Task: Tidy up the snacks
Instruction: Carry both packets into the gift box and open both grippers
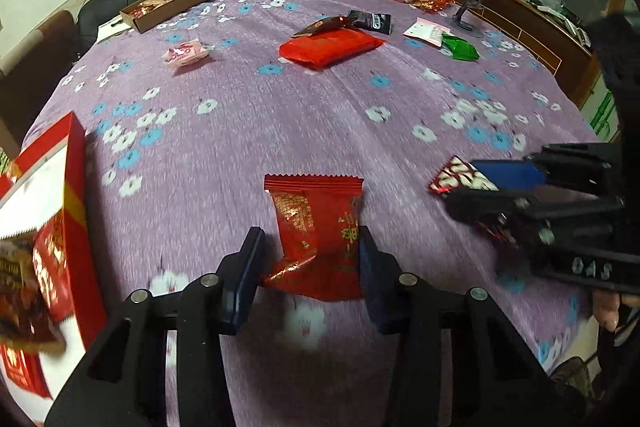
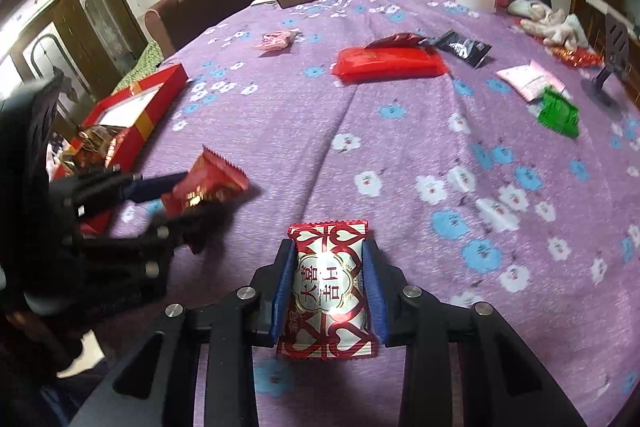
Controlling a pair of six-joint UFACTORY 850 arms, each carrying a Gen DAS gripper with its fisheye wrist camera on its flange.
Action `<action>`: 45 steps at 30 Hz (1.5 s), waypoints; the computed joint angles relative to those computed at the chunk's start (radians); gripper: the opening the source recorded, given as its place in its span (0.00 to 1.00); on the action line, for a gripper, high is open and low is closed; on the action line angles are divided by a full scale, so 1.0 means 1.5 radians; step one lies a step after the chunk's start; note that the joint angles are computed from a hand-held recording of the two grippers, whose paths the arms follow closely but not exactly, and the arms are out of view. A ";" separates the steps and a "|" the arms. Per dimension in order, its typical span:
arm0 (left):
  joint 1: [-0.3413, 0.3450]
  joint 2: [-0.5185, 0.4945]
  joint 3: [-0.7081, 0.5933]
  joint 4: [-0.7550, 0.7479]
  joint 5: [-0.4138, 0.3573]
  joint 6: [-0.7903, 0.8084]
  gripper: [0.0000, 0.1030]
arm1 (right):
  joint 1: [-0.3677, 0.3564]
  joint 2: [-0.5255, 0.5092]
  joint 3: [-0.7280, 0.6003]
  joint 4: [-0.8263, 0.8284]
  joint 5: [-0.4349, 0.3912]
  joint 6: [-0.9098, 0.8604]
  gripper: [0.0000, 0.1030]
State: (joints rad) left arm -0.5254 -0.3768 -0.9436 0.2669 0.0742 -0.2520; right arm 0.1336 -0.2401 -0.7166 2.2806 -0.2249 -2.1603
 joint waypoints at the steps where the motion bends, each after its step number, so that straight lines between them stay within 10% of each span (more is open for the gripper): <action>1: 0.002 0.005 0.008 0.028 0.005 -0.030 0.42 | 0.001 0.000 0.000 0.002 -0.004 0.006 0.33; 22: 0.087 0.158 0.155 -0.163 0.128 0.121 0.42 | 0.083 0.000 -0.047 -0.017 -0.012 0.061 0.32; 34: 0.221 0.211 0.200 -0.464 0.184 0.349 0.42 | 0.186 -0.103 -0.217 -0.175 -0.033 0.200 0.32; 42: 0.257 0.194 0.183 -0.615 0.205 0.459 0.43 | 0.226 -0.169 -0.314 -0.083 -0.106 0.118 0.36; 45: 0.255 0.190 0.181 -0.667 0.215 0.499 0.59 | 0.216 -0.188 -0.333 -0.080 -0.144 0.141 0.47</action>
